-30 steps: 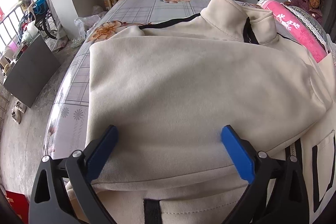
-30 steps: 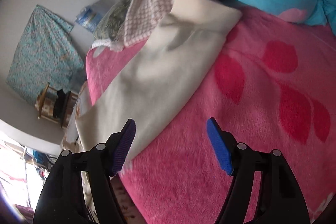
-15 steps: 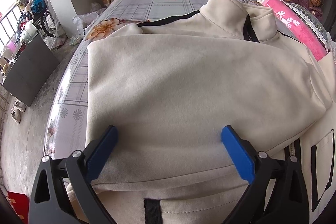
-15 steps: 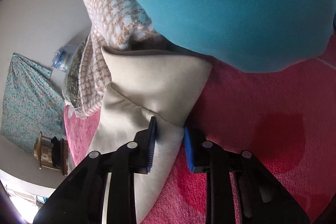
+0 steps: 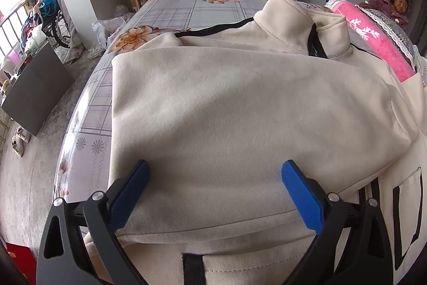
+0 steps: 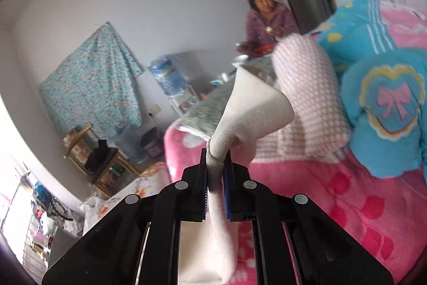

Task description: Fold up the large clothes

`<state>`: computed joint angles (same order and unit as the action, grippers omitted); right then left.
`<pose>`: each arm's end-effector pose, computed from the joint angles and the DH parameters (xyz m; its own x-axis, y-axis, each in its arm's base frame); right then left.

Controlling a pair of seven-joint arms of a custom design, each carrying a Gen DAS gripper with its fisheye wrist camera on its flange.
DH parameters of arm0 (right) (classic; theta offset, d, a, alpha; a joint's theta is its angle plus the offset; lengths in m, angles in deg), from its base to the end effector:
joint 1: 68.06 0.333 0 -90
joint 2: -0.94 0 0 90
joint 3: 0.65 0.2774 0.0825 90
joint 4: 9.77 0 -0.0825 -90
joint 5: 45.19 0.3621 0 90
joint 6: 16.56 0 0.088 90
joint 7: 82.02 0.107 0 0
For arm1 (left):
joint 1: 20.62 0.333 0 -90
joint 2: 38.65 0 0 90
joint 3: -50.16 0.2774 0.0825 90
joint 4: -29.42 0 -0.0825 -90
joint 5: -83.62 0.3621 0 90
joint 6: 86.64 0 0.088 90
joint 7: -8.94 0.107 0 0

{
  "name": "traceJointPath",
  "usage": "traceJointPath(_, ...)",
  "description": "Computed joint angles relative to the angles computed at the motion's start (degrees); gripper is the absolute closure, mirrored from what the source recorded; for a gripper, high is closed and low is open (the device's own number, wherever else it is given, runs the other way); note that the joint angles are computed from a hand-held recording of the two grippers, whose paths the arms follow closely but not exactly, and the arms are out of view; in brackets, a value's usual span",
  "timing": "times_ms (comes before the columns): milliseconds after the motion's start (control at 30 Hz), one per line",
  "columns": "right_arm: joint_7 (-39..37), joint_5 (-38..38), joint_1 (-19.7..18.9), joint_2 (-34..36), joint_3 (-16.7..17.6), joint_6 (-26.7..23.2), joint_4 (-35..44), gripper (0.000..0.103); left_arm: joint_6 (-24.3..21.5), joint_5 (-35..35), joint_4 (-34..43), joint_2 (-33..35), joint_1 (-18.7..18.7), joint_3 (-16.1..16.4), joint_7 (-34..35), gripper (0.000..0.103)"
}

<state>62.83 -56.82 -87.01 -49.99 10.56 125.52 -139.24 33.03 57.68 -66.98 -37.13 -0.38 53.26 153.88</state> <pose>0.3206 -0.0017 0.7479 -0.5466 -0.6792 -0.4899 -0.1038 0.6355 -0.7651 0.5430 0.2104 0.5781 -0.3863 -0.9223 -0.0150 -0.7742 0.3330 -0.5383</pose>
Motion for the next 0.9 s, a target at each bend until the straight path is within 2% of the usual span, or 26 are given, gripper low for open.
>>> traceJointPath(100, -2.0, 0.7, 2.9, 5.4, 1.5, 1.9, 7.2, 0.095, 1.3, -1.7, -0.6, -0.9, 0.2, 0.3, 1.3, 0.006)
traceJointPath(200, -3.9, 0.3, 5.4, 12.7, 3.9, 3.7, 15.2, 0.095, -0.4, -3.3, 1.3, -0.2, 0.9, 1.0, 1.4, 0.008)
traceJointPath(300, -4.8, -1.8, 8.1, 21.1, 6.7, 5.4, 23.4, 0.095, -2.7, -3.6, 3.9, 1.0, 2.0, 1.4, 1.0, 0.016)
traceJointPath(367, -5.3, -3.5, 10.6, 26.2, 8.2, 6.0, 28.2, 0.095, -5.8, -3.7, 6.4, 2.3, 3.2, 1.7, 0.4, 0.032)
traceJointPath(433, -6.4, -5.2, 13.3, 32.3, 9.9, 6.2, 33.6, 0.095, -9.4, -4.4, 9.6, 4.1, 4.8, 2.0, -0.4, 0.041)
traceJointPath(567, -10.1, -9.6, 19.0, 45.6, 13.9, 2.5, 45.3, 0.094, -16.8, -6.7, 16.5, 8.0, 8.8, 1.8, -1.8, 0.050)
traceJointPath(667, -14.2, -10.3, 24.7, 56.5, 15.7, -3.3, 54.4, 0.087, -21.3, -8.3, 20.8, 10.7, 11.8, 1.1, -2.3, 0.050)
traceJointPath(733, -18.8, -6.5, 27.6, 63.5, 16.4, -7.1, 59.7, 0.066, -23.6, -9.1, 23.4, 12.4, 13.7, 0.5, -2.7, 0.050)
traceJointPath(767, -21.4, -3.0, 28.5, 66.1, 17.2, -8.8, 61.3, 0.048, -24.7, -9.6, 24.6, 13.2, 14.6, 0.2, -3.1, 0.050)
traceJointPath(800, -22.7, -0.7, 29.8, 69.1, 17.7, -11.2, 63.7, 0.043, -25.6, -10.0, 25.6, 13.8, 15.4, -0.2, -3.3, 0.050)
traceJointPath(867, -23.8, 4.0, 30.2, 70.8, 17.7, -14.5, 63.3, 0.043, -27.5, -11.5, 27.9, 15.3, 17.2, -0.9, -3.7, 0.050)
traceJointPath(900, -23.4, 6.0, 29.9, 69.7, 17.3, -14.4, 60.7, 0.043, -28.9, -12.4, 29.5, 16.4, 18.1, -1.3, -4.1, 0.050)
